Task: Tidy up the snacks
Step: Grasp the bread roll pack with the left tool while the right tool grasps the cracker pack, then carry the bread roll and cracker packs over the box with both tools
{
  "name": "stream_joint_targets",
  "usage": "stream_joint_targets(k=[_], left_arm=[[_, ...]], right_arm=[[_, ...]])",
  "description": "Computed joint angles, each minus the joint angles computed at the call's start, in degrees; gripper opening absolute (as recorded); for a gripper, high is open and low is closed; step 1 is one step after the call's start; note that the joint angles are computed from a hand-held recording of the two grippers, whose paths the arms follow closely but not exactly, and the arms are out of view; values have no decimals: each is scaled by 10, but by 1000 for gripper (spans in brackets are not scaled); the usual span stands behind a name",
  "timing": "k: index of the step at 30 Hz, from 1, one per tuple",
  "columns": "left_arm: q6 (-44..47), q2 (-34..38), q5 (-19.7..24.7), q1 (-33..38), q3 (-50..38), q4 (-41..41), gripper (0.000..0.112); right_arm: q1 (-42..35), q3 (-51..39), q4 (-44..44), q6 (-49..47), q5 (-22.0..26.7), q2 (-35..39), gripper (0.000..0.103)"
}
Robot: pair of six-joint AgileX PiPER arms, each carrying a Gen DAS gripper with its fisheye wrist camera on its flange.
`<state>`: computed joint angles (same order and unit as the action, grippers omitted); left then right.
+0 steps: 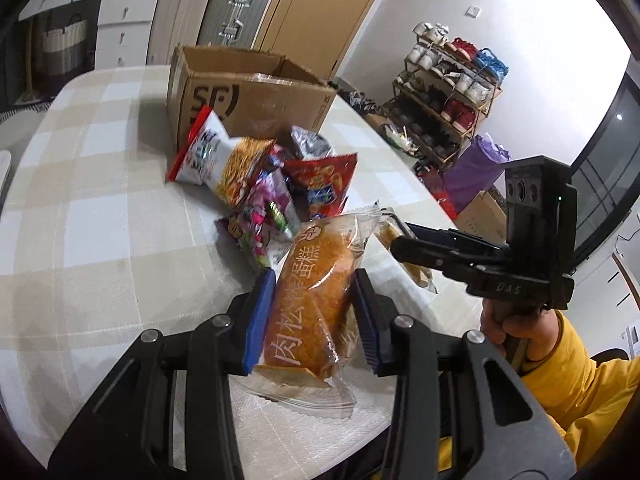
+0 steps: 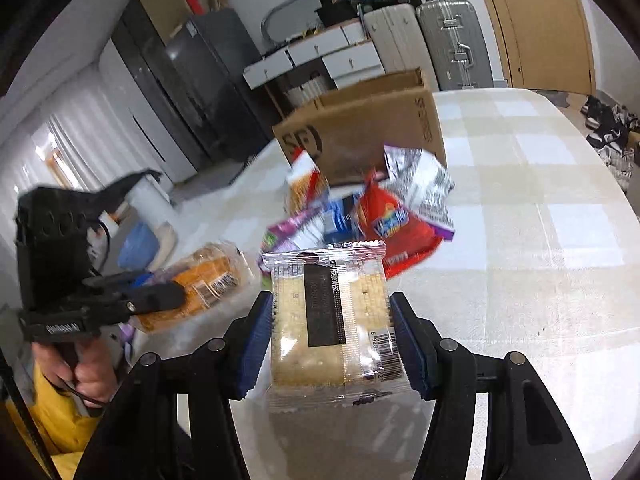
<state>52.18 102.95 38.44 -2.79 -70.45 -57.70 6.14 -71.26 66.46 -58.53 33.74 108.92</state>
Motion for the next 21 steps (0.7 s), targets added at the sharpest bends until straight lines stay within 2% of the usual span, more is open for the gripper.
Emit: stream_joint_targets(k=[5,8,10,16,19,21], left_arm=[[-9,-38,-6,-2,8,6,36],[-39,-46,-16,-11,-15,27,36],[-59,-48,-14,-16,-39,40,36],[-119,-61,-2,-21,-91,86,36],[-157,-77,-10,-22,-104,123,35],[-206,-92,-36,-30,-107,171,36]], right_arm=[[-13,4,35,-17,41,-31,59],[8,-2,13,-14,22,-56,59],[5,-17,18,-12,39,-60,59],[6,-59,1,16,38,-68,59],[3,-81,-10,25,38,-69,59],[2,-95,-18,28,37,-71,59]])
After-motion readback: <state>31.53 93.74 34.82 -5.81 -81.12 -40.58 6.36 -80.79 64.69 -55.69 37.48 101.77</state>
